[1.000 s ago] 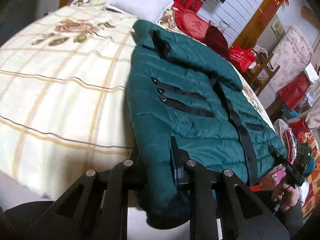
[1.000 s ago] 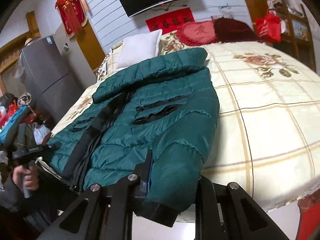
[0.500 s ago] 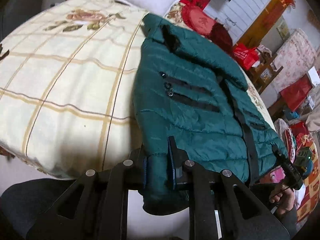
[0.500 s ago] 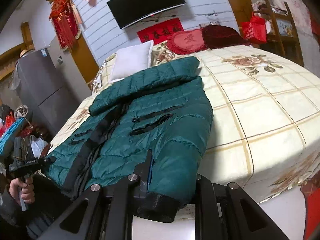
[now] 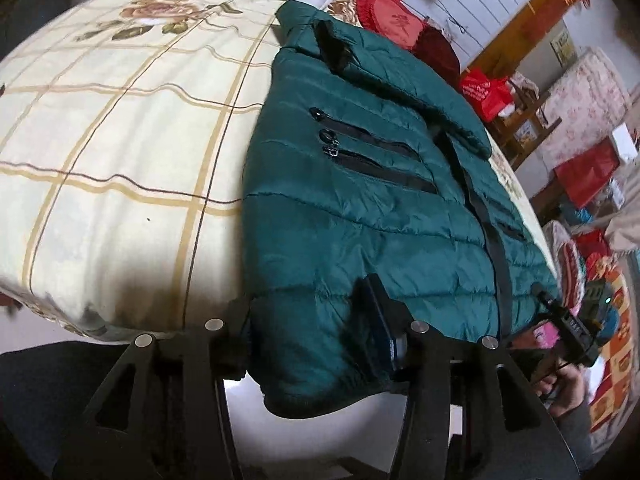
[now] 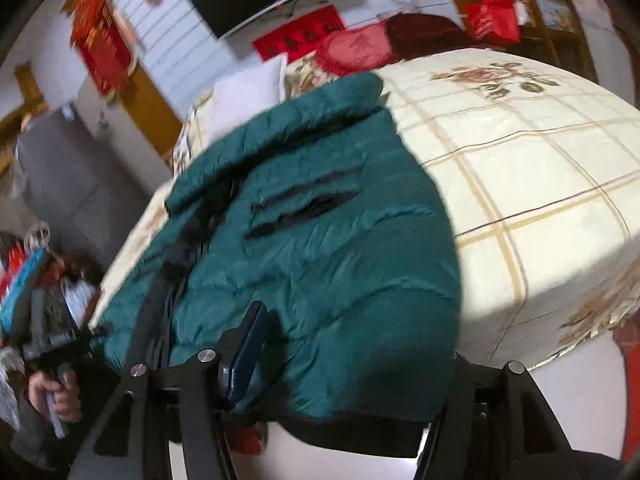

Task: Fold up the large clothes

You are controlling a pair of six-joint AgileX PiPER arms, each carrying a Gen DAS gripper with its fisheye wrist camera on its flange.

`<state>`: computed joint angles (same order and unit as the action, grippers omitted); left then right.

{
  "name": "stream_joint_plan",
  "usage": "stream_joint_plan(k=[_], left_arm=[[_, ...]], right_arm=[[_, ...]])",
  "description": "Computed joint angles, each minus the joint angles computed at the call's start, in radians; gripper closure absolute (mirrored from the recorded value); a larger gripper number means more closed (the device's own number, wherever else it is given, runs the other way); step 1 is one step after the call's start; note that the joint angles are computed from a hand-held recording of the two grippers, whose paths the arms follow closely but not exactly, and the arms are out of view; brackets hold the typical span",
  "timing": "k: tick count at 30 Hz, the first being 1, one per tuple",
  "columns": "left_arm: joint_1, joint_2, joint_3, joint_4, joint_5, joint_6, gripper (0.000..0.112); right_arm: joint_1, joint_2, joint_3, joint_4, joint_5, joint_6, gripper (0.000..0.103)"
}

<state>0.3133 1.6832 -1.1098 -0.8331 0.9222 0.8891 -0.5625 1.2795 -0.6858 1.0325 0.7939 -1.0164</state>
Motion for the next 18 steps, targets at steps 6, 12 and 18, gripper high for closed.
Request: stream_joint_plan(k=[6,12,18], left_arm=[[0.015,-0.039,0.044,-0.074,-0.043,0.085,0.101],[0.076,-0.082,0.088,-0.208,-0.026,0.187,0.102],[0.152,-0.119,0.109,-0.301,0.053,0.227,0.102]], right_arm=[[-0.041,-0.027,0.019,0.022,0.046,-0.039,0.065],[-0.127,-0.097,0.065,0.145,0.113,-0.151,0.087],[-0.235,-0.147,0.08,0.202,0.216,-0.16,0.089]])
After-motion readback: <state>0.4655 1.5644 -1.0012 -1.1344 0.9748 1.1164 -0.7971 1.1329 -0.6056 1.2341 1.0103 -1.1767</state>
